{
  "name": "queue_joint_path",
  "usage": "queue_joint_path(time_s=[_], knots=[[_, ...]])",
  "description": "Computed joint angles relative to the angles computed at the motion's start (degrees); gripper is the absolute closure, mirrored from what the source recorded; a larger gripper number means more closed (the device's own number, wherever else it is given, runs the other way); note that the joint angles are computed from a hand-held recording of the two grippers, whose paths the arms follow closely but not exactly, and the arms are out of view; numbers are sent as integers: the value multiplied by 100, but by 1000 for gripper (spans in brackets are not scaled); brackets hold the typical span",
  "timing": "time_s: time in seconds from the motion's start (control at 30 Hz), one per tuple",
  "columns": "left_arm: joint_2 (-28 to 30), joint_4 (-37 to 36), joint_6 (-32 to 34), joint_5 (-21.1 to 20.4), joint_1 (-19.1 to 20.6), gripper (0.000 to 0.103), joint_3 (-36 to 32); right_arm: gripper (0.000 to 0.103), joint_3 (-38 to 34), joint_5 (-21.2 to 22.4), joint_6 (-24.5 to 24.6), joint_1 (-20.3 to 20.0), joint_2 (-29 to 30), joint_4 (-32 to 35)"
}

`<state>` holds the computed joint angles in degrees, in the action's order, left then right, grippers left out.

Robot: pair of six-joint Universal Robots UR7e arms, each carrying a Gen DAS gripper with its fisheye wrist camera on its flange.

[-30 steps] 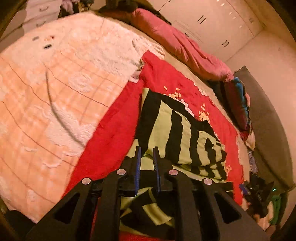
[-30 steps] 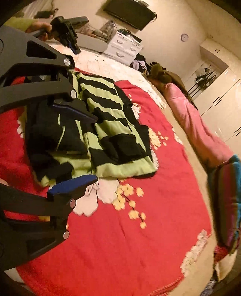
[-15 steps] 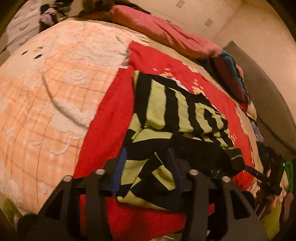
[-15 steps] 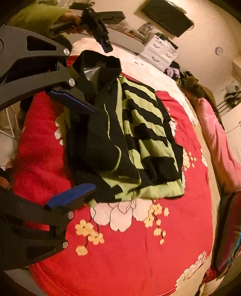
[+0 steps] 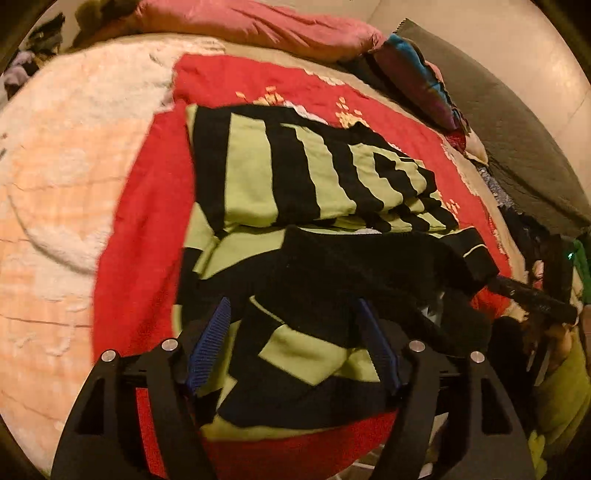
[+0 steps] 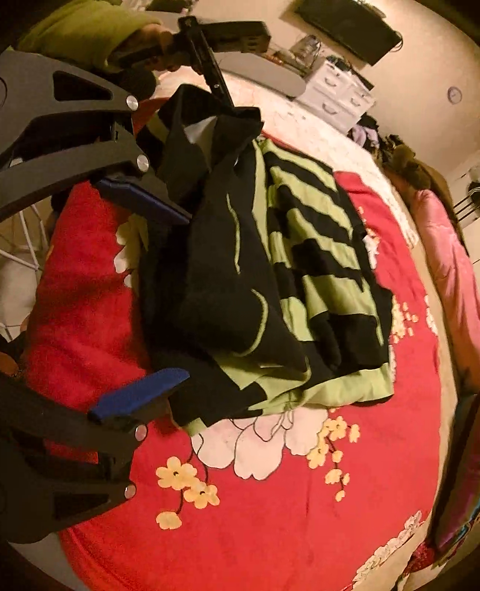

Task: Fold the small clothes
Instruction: 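Lift the hem with both grippers and fold it toward the collar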

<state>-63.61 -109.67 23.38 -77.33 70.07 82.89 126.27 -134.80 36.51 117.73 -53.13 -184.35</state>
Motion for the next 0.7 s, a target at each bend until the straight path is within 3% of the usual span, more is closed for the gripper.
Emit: queue_joint_path(time_s=[0.07, 0.1, 0.13, 0.17, 0.23, 0.3, 0.43, 0.7], knots=[[131, 152, -123, -186, 54, 37, -111, 63, 28, 136, -16, -68, -20, -34], [153, 152, -151, -209, 57, 45, -101, 83, 61, 223, -32, -94, -30, -134], [178, 153, -189, -233, 59, 60, -93, 96, 116, 316, -52, -108, -43, -335], [176, 117, -217, -227, 52, 67, -64, 97, 161, 378, -66, -110, -55, -516], [147, 55, -271, -273, 51, 91, -13, 101, 277, 557, -138, -112, -71, -1125], [69, -81, -302, -320, 49, 93, 43, 102, 354, 764, -215, -161, -98, -1781], [-10, -286, -511, -569, 71, 94, -41, 103, 319, 1097, -304, -350, -231, -2469], [299, -799, -984, -696, 10, 94, -453, 102, -195, 1170, -259, -1011, -314, -2599]])
